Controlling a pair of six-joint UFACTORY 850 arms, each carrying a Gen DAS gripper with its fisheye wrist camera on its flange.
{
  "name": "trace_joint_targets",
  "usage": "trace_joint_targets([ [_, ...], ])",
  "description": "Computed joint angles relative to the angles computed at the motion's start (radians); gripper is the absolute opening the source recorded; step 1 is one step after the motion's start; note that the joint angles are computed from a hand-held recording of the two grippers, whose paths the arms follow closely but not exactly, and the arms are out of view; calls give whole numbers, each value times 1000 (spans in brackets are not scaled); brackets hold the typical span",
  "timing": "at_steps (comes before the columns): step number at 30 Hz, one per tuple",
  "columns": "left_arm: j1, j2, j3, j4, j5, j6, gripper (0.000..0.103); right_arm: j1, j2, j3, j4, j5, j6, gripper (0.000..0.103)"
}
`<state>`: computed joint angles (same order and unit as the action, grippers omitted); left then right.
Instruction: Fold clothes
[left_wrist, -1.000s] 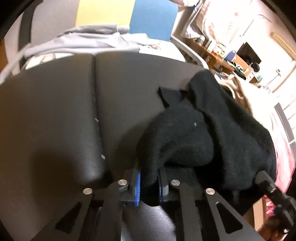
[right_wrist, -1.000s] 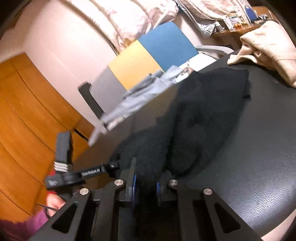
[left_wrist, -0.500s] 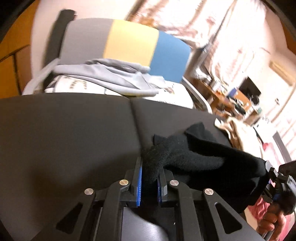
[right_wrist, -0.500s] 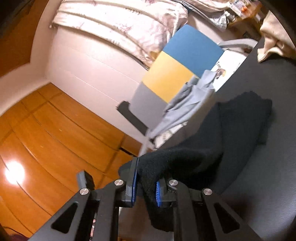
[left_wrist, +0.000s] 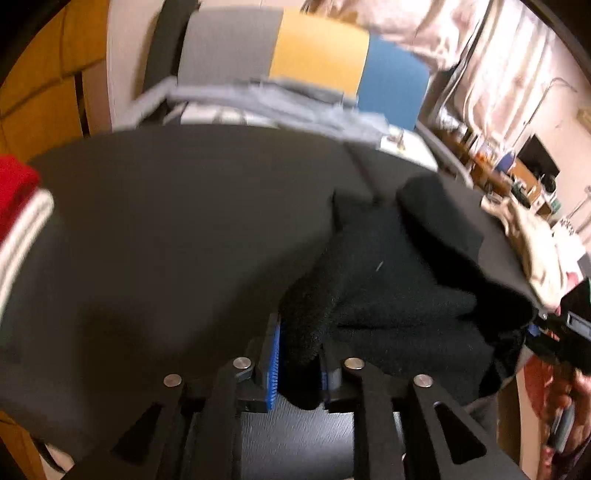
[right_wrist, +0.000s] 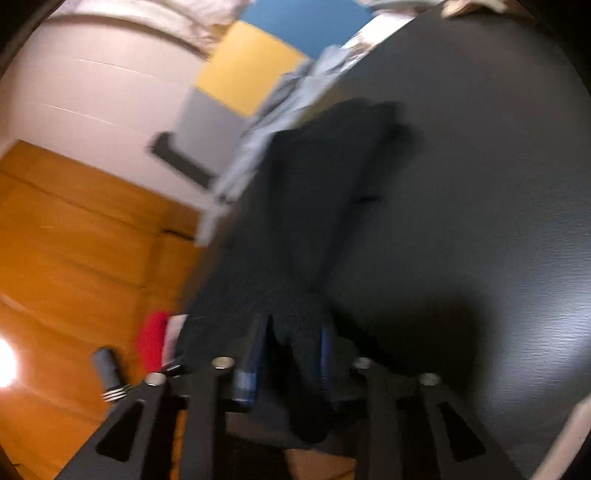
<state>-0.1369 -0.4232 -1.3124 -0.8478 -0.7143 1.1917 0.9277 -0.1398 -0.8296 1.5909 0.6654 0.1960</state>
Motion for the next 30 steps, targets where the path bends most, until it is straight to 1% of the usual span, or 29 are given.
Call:
trace_joint_targets([
  [1,2,1,9,8,3,-3,26,8,1,-16,105,41,-105,32],
  [2,0,8,21,6,14,-4,32,14,1,-39,205,92,-209,33],
  [3,5,12,22,-9,31,-5,44,11,2,-70,270,150,-314,35],
  [4,9,16,24,-23,48,-6,53,0,3,-104,310,196,-419,41],
  [5,13,19,25,-38,65,-7,73,-13,-1,-134,325,218,-507,55],
  [6,19,22,27,-94,77,15,84,-32,-15,-173,331,229,-592,65],
  [7,24,25,28,-151,88,37,87,-64,-44,-229,335,216,-696,82],
  [8,29,27,29,-209,99,60,91,-97,-72,-284,342,190,-801,86],
  [9,26,20,23,-243,96,65,96,-134,-101,-335,359,133,-902,86],
  [11,13,-2,1,-281,85,57,98,-205,-178,-447,431,12,-1111,86],
  [12,-4,-14,-6,-253,97,36,98,-228,-221,-503,475,-23,-1215,86],
  [13,-20,-26,-13,-224,108,12,98,-247,-272,-564,524,-37,-1320,85],
  [14,-38,-42,-24,-180,123,-15,98,-259,-335,-633,573,-15,-1425,84],
  [15,-63,-73,-67,-118,133,-69,98,-270,-399,-708,627,12,-1529,84],
  [17,-98,-93,-77,-34,187,-121,98,-290,-525,-866,752,83,-1739,82],
  [18,-108,-93,-68,-34,207,-109,98,-294,-555,-903,818,108,-1831,81],
  [19,-112,-86,-49,-44,233,-87,98,-296,-580,-924,855,127,-1882,80],
  [20,-117,-79,-29,-55,259,-64,98,-300,-593,-924,873,142,-1901,79],
  [21,-114,-79,-26,-65,257,-61,98,-302,-602,-918,876,152,-1907,76],
  [22,-110,-80,-23,-74,254,-57,98,-298,-588,-882,843,140,-1876,63],
  [23,-107,-80,-20,-84,251,-54,98,-283,-558,-824,782,125,-1809,40],
  [24,-104,-81,-16,-93,248,-51,98,-275,-529,-772,733,110,-1753,27],
  [25,-101,-81,-13,-102,246,-48,97,-278,-497,-726,708,82,-1712,7],
  [26,-93,-76,-8,-121,223,-34,88,-279,-462,-677,678,59,-1652,7],
  [27,-84,-72,-4,-138,200,-22,74,-278,-425,-629,642,44,-1587,6],
  [28,-85,-76,-18,-128,179,-22,66,-272,-388,-584,598,49,-1511,6],
  [29,-86,-80,-32,-119,158,-22,46,-262,-352,-542,556,63,-1440,5],
  [30,-91,-72,-30,-115,153,-2,28,-244,-316,-501,519,99,-1376,5],
])
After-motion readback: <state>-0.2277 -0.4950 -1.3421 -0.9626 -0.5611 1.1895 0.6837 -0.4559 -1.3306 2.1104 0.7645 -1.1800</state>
